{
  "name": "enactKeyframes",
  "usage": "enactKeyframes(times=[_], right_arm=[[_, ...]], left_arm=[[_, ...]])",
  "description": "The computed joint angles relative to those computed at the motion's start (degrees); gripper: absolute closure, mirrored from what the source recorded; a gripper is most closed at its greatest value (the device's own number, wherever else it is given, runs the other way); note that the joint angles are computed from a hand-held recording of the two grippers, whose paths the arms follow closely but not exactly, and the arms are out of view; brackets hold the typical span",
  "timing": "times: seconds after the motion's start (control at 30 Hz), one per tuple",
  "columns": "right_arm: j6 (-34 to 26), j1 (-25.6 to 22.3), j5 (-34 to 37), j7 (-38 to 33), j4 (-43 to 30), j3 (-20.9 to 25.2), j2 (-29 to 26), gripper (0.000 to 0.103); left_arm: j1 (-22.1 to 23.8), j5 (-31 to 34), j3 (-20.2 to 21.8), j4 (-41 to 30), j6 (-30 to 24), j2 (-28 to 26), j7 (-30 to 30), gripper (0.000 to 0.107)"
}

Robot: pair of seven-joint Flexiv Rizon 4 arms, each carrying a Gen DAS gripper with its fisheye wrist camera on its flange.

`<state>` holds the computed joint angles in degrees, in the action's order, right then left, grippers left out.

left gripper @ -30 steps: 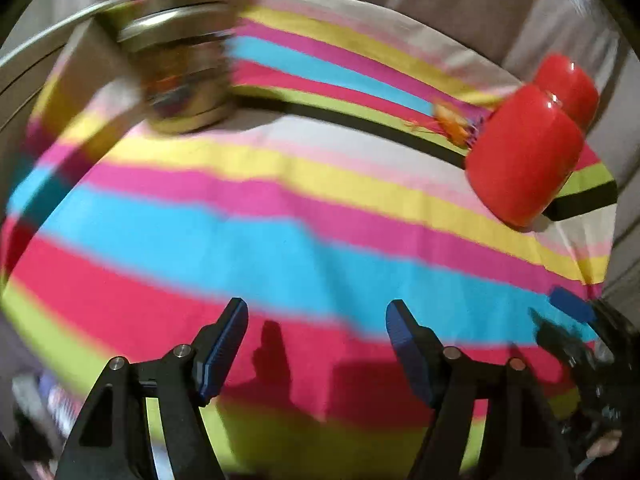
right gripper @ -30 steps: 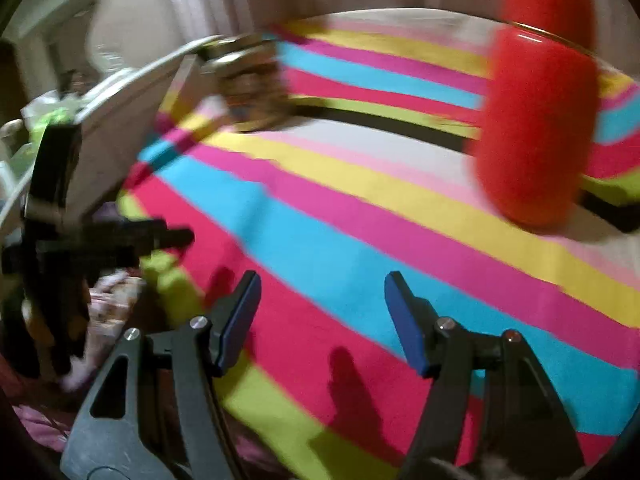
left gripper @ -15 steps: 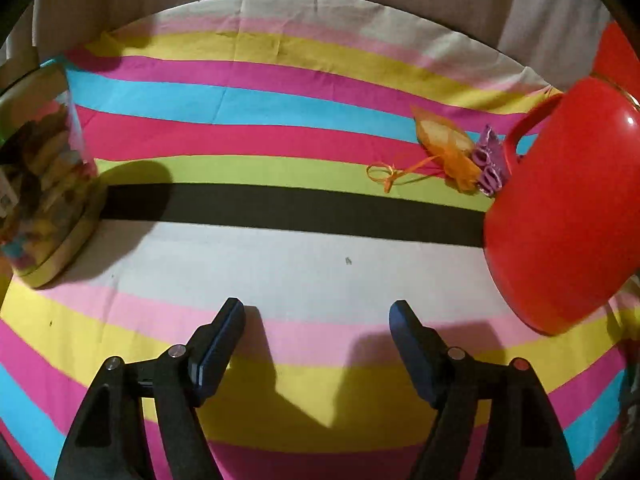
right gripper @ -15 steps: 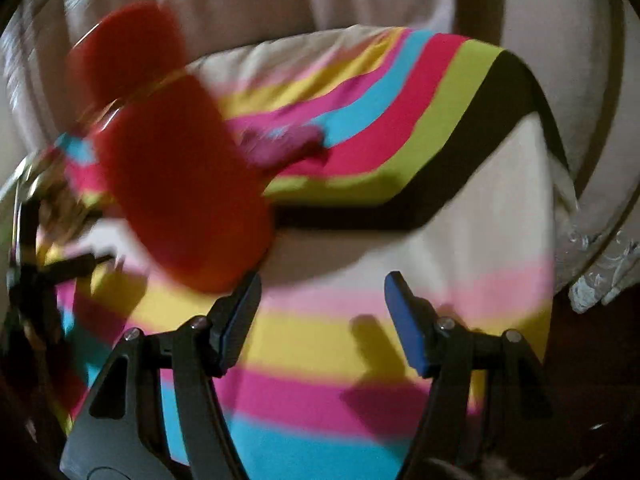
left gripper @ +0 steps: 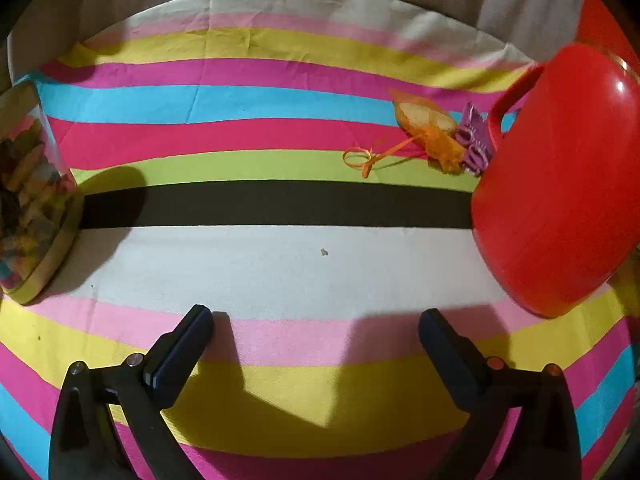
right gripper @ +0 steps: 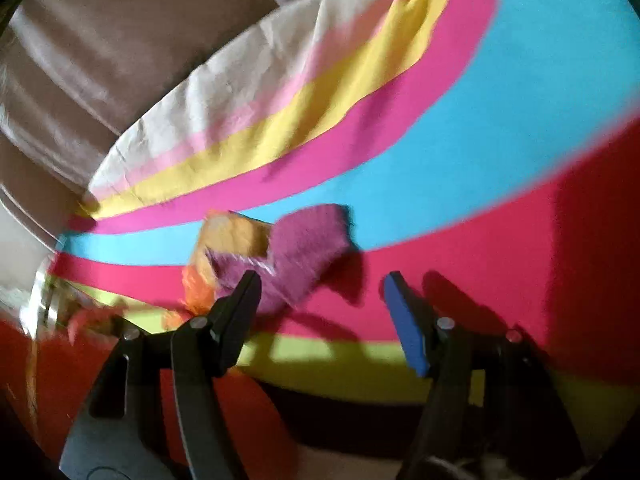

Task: Organize soft objects
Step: 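Grasp the pink knit sock with the right gripper while the left gripper grasps the orange mesh bag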

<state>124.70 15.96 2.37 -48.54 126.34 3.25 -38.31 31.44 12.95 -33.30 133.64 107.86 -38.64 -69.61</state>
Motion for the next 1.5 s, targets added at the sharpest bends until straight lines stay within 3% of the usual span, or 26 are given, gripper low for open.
enactKeyframes(times=[0.03, 0.1, 0.2, 0.23, 0.27, 0.3, 0.33, 0.37, 0.53, 0.57, 0.63, 0.7, 0.73, 0.8, 0.87, 0.93, 0.97, 1.03, 1.1, 1.2, 1.3, 1.37, 1.43, 1.5], right_arm=[[-1.7, -3.4, -2.5, 1.07, -1.63, 2.72, -0.84, 0.035], [-6.27, -5.48, -10.3, 5.77, -4.07, 2.57, -2.2, 0.034], [-8.07, 1.21, -9.9, 4.99, -5.87, -4.16, -3.24, 0.034], [-7.49, 4.98, -11.35, 7.07, -5.23, -8.82, -3.46, 0.037], [-6.86, 7.94, -15.48, 11.06, -4.16, -13.49, -3.69, 0.067], [-3.95, 11.63, -17.24, 14.46, -2.52, -18.16, -4.5, 0.088], [0.04, 15.63, -15.28, 15.18, -0.33, -22.0, -5.21, 0.089], [1.27, 19.63, -9.58, 12.2, 1.32, -24.03, -5.26, 0.09], [-3.11, 39.63, 37.08, -20.91, 3.49, -26.99, -3.03, 0.09], [-4.3, 43.63, 43.71, -24.05, 3.65, -28.55, -3.69, 0.09], [-5.27, 50.03, 45.77, -19.46, 6.53, -32.26, -6.12, 0.09], [-1.14, 50.77, 38.87, -7.3, 11.07, -30.72, -8.59, 0.09], [-0.78, 51.13, 39.33, -6.78, 11.23, -29.93, -9.04, 0.09], [-1.24, 51.49, 39.77, -5.75, 10.67, -28.2, -11.2, 0.09], [1.23, 52.25, 41.91, -4.19, 10.08, -27.51, -13.73, 0.09], [-1.74, 55.59, 43.36, -4.82, 9.74, -30.7, -14.69, 0.09], [-3.82, 57.63, 43.59, -4.63, 9.66, -32.79, -15.26, 0.09], [-4.9, 58.4, 42.26, -3.55, 10.01, -34.32, -15.39, 0.089], [-4.07, 57.65, 40.88, -1.94, 9.87, -33.89, -15.7, 0.089], [-2.96, 56.48, 39.23, -0.14, 9.57, -33.24, -15.9, 0.088], [-1.59, 56.73, 39.34, 0.56, 11.05, -32.45, -15.42, 0.088], [-0.85, 56.49, 39.38, 0.88, 11.42, -31.86, -15.16, 0.088], [0.0, 56.2, 39.86, 1.04, 11.87, -31.01, -14.83, 0.088], [-0.43, 56.21, 40.11, 0.84, 11.53, -31.23, -14.65, 0.088]], left_arm=[[1.03, 0.25, -1.05, -0.05, -0.07, -0.6, -0.07, 0.004], [3.56, 0.84, -3.54, -0.12, -0.33, -2.05, -0.09, 0.004], [7.72, 1.34, -7.58, 0.16, -0.76, -4.37, 0.4, 0.004], [9.55, 2.01, -9.19, 0.17, -1.06, -5.51, 0.28, 0.004], [10.97, 2.24, -10.54, 0.22, -1.31, -6.46, 0.39, 0.004], [12.01, 2.66, -11.45, 0.18, -1.44, -7.32, 0.31, 0.004], [12.77, 2.7, -12.22, 0.18, -1.56, -8.01, 0.44, 0.004], [13.96, 2.57, -13.4, 0.26, -1.75, -8.97, 0.84, 0.004], [16.3, 1.86, -16.13, 0.01, -2.94, -11.07, 1.33, 0.004], [16.79, 1.16, -17.03, -0.43, -4.07, -11.43, 1.13, 0.004], [17.26, -1.12, -18.61, -1.85, -6.74, -11.87, -0.01, 0.004], [15.53, -5.74, -19.47, -5.51, -10.42, -12.15, -2.52, 0.004], [13.92, -6.62, -18.89, -7.74, -12.05, -12.03, -4.61, 0.004], [8.04, -7.59, -16.06, -15.49, -20.51, -10.52, -8.82, 0.004], [5.45, -15.5, -19.06, -19.99, -23.76, -13.49, -2.49, 0.004], [1.81, -17.35, -19.07, -26.18, -29.78, -15.14, -1.69, 0.004], [-2.19, -21.63, -17.3, -30.85, -36.54, -15.05, 1.09, 0.004], [-9.77, -22.5, -11.27, -39.62, -48.99, -14.05, 1.36, 0.004], [-17.77, -16.45, -5.02, -48.46, -59.27, -13.68, 0.34, 0.004], [-25.99, -15.3, 2.7, -56.06, -68.08, -13.47, -0.04, 0.004], [-28.37, -17.38, 5.97, -58.95, -72.94, -14.0, -0.2, 0.005], [-27.85, -19.53, 6.49, -57.45, -71.93, -13.26, 1.49, 0.014], [-27.96, -19.91, 7.96, -54.8, -68.28, -11.62, 2.62, 0.052], [-28.61, -19.39, 10.12, -51.15, -62.6, -9.62, 4.26, 0.077]])
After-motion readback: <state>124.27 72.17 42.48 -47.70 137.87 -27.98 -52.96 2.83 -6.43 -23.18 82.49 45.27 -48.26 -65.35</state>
